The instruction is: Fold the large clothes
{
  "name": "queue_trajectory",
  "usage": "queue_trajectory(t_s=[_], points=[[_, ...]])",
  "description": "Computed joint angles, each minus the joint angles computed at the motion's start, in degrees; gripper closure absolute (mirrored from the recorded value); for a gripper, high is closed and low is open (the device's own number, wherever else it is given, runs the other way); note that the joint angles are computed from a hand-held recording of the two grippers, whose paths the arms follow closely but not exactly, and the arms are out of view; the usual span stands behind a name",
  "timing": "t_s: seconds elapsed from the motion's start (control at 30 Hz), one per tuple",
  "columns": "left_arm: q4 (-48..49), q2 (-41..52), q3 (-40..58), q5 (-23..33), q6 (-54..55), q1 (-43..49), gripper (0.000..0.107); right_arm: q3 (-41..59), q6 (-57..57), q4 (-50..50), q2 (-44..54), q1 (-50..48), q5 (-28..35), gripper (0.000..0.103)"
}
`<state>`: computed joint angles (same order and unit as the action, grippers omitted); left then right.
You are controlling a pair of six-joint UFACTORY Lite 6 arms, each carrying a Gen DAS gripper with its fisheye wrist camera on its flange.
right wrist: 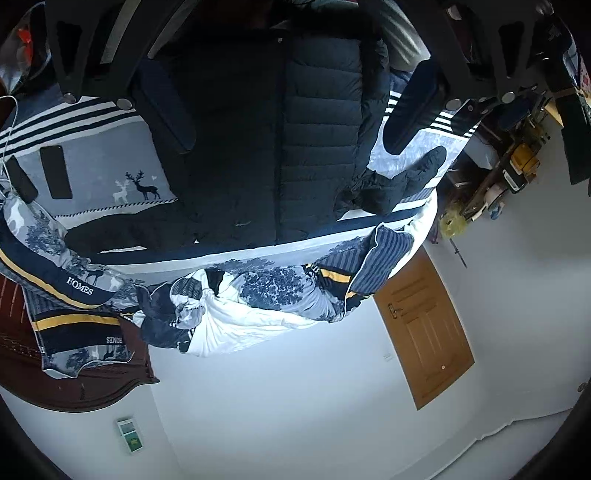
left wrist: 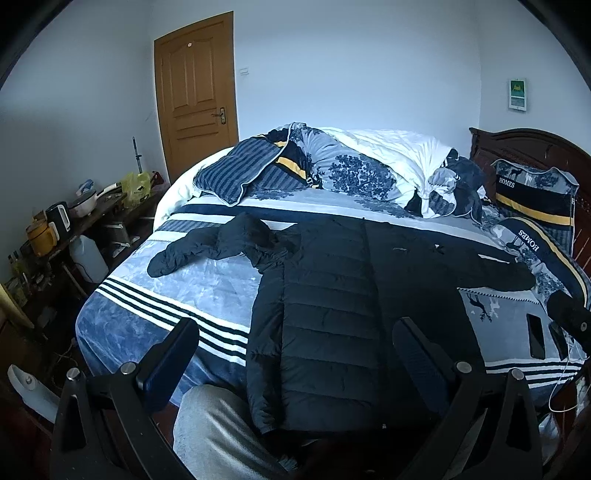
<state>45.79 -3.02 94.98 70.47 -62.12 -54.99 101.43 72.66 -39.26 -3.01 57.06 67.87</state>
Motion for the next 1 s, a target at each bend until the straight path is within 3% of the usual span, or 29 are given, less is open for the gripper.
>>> queue_trajectory(t_s=[0.2,0.67,0.9,1.0], points=[[0.0,0.6,-0.9,-0.5,-0.3,-0.6,0.004,-2.7,0.4,1.2,-1.5,-0.9,-1.1,0.000],[-0.5,9.8,9.4,1.7,1.7,-4.8,0.004,-12.5,3.4,3.1,-9.7,-5.3,-0.9,0.000],[-1.2,17.6,20.4,3.6,5.1,-5.4,0.004,-17.5,5.3,2.1,-14.6,-6.1,0.2,0.000],[-1.2,17.6,19.9,3.7,4.5,-5.9,0.004,-17.9,4.6,2.7,-15.4,-7.5,0.1,0.000]])
